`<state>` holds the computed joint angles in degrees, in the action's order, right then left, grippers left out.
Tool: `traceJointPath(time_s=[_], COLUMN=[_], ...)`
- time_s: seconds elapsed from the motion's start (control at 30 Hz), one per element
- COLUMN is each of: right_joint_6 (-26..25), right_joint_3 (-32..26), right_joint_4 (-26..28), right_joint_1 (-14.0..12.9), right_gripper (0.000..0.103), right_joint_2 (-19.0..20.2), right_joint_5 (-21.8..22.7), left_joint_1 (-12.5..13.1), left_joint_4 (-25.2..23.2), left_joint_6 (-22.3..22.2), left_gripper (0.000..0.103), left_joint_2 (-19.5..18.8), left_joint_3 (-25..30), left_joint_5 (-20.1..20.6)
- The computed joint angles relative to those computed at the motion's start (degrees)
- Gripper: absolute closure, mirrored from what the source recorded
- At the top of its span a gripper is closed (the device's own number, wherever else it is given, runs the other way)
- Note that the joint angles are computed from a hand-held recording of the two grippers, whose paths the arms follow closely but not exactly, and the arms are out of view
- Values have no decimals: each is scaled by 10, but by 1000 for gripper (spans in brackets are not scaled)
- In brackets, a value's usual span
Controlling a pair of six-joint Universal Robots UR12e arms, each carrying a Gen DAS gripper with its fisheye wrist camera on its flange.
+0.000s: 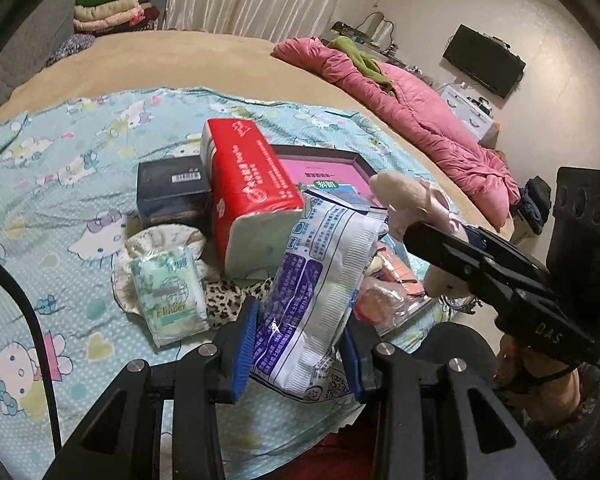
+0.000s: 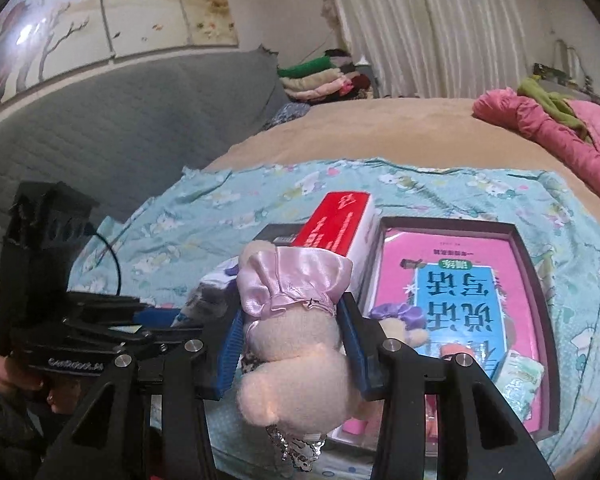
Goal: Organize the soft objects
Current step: 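Lift and carry the pink-dress bear and cotton-pad bag over the pink book box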
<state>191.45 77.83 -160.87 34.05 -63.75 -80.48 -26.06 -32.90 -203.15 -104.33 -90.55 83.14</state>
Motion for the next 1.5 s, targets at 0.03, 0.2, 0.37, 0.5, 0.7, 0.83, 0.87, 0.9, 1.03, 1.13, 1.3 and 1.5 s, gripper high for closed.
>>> traceJointPath(time_s=[0.03,0.2,0.37,0.5,0.7,0.83,0.87,0.9,1.03,1.13,1.3,1.5], right_joint_6=[7,25,49,64,74,98,103,108,121,124,115,135], right_joint_3=[3,16,31,42,55,65,67,70,79,83,86,98], right_joint_4=[-7,-39,-68,-83,-109,-128,-131,-134,-148,-154,-163,-181], right_joint_1=[-1,-5,-11,-14,-17,-22,-23,-24,-27,-27,-23,-28], right_gripper=[56,56,56,56,56,56,56,56,56,56,56,56], right_joint_2=[-1,-7,-14,-19,-25,-29,-30,-31,-36,-39,-41,-46], right_joint_5=[-2,-14,-30,-48,-73,-85,-87,-92,-114,-132,-171,-193], left_joint_1=[-2,-13,-24,-32,-38,-42,-44,-45,-50,-53,-55,-60], left_joint_4=[-2,-35,-44,-51,-66,-67,-68,-68,-73,-76,-87,-105], left_joint_6=[1,3,14,21,22,29,32,33,38,46,49,56], left_gripper=[65,65,65,65,65,65,65,65,65,65,65,65], left_joint_2=[-1,-9,-16,-23,-32,-39,-42,-44,-56,-64,-77,-91], left_joint_3=[3,30,54,71,92,106,113,117,139,152,172,191], left_joint_5=[2,26,50,66,77,85,91,93,95,95,87,82])
